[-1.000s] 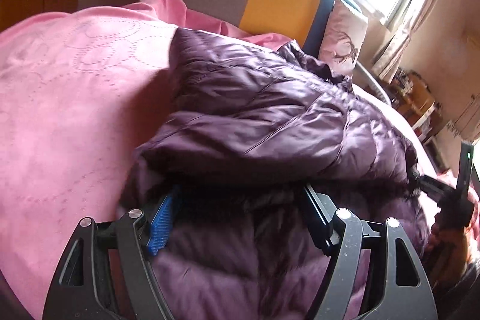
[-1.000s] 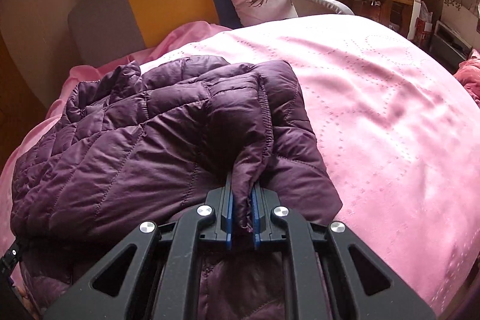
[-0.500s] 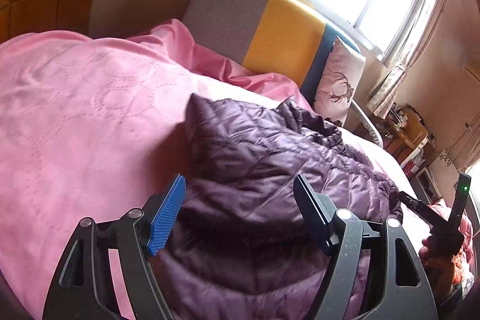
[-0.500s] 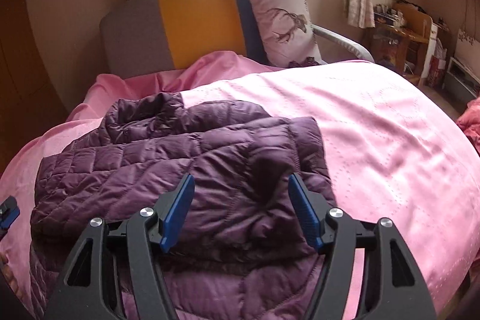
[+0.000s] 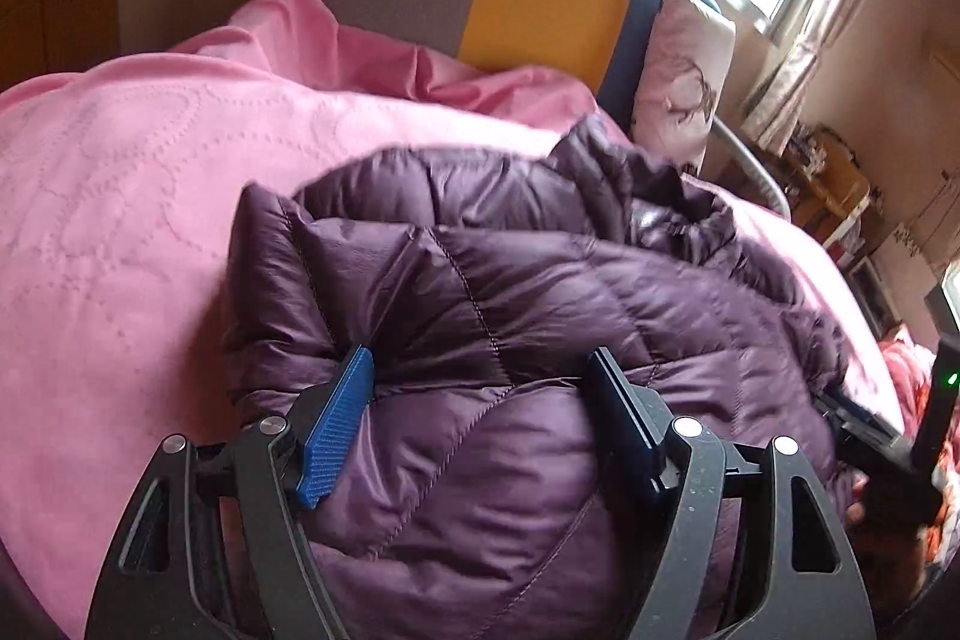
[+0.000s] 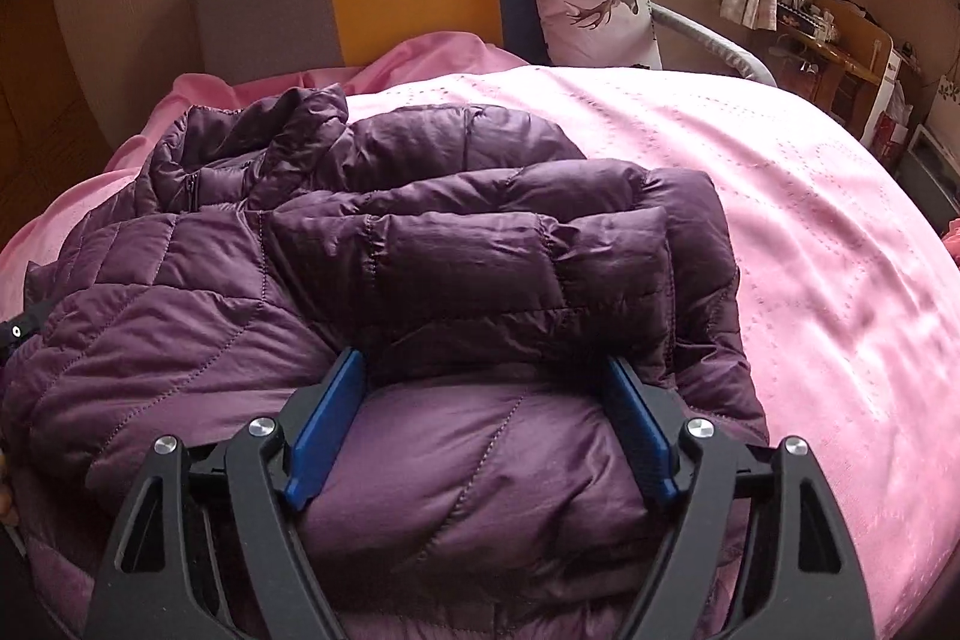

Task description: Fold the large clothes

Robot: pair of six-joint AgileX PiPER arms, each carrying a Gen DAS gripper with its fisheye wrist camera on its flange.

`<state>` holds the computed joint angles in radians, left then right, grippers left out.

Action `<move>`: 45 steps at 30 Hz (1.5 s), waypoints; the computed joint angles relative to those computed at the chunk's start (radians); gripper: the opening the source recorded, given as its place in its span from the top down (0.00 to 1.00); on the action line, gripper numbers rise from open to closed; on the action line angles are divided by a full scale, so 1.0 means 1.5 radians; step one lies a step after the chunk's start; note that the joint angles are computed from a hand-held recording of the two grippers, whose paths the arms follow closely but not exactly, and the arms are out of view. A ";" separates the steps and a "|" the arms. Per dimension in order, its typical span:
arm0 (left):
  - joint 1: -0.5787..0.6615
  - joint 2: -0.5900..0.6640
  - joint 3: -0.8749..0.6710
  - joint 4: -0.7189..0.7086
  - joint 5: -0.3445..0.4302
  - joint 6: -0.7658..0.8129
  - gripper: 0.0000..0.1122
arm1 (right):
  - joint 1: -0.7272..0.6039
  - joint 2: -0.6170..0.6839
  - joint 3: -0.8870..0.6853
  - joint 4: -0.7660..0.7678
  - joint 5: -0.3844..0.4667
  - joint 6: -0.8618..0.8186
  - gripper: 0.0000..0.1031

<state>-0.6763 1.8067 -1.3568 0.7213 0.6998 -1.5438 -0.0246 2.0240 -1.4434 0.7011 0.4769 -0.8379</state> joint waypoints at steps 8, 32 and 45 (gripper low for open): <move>-0.005 0.018 0.019 0.032 -0.005 -0.035 0.35 | 0.017 0.039 -0.042 -0.079 0.003 0.070 0.24; -0.153 0.083 -0.106 0.034 0.178 -0.019 0.26 | 0.040 -0.055 0.113 -0.005 -0.053 -0.067 0.07; -0.231 0.052 -0.115 0.066 0.290 -0.090 0.26 | 0.009 -0.068 0.136 0.111 -0.028 -0.172 0.05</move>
